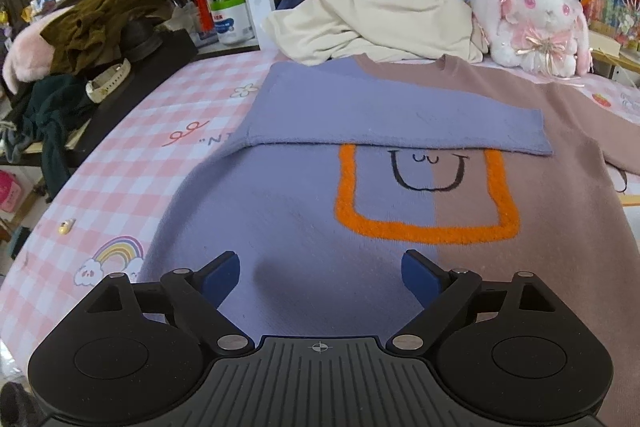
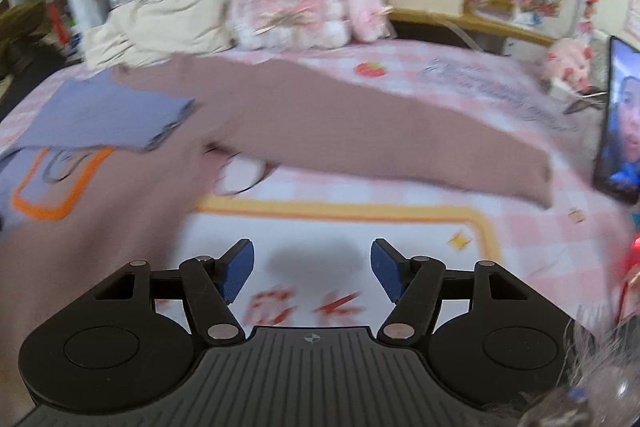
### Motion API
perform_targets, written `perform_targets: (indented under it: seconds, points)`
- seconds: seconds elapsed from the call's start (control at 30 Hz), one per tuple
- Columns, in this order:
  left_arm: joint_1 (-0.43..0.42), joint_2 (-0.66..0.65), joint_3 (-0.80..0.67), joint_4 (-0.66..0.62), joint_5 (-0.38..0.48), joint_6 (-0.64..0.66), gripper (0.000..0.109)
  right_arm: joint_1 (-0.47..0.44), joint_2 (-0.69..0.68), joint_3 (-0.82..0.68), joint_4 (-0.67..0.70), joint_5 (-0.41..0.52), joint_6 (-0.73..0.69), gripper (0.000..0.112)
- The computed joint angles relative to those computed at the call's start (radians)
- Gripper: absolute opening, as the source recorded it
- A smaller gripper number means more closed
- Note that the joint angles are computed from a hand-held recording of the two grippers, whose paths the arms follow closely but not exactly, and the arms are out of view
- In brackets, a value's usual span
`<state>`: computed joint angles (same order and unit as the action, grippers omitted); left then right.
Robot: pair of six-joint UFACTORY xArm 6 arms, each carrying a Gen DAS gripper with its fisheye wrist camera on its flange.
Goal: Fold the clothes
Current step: 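Move the right gripper along the mauve sleeve to its cuff, then close the right gripper on the mauve sleeve cuff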
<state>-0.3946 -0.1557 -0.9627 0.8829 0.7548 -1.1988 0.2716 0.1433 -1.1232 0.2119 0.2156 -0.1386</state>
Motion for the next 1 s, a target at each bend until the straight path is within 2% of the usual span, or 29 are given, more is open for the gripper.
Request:
perform_targets:
  seconds: [0.07, 0.17, 0.4, 0.67, 0.87, 0.97, 1.0]
  points:
    - [-0.017, 0.000, 0.004, 0.027, 0.011, -0.033, 0.095, -0.029, 0.020, -0.018, -0.033, -0.011, 0.056, 0.063]
    - [-0.026, -0.006, 0.018, 0.037, -0.015, -0.054, 0.095, -0.071, 0.049, -0.041, -0.116, -0.018, 0.148, 0.063]
    - [-0.055, 0.028, -0.016, 0.011, 0.026, 0.018, 0.095, -0.145, 0.122, -0.116, -0.235, -0.018, 0.289, 0.063]
    - [-0.063, 0.038, -0.019, 0.016, 0.052, -0.007, 0.101, -0.199, 0.185, -0.207, -0.348, -0.019, 0.433, 0.063]
    - [-0.068, 0.037, -0.011, 0.045, 0.058, -0.048, 0.103, -0.223, 0.232, -0.270, -0.356, 0.030, 0.474, 0.063]
    - [-0.070, 0.040, -0.014, 0.051, 0.060, -0.057, 0.103, -0.223, 0.239, -0.275, -0.389, 0.024, 0.500, 0.063]
    - [-0.071, 0.042, -0.015, 0.053, 0.062, -0.060, 0.103, -0.221, 0.241, -0.277, -0.392, 0.022, 0.500, 0.060]
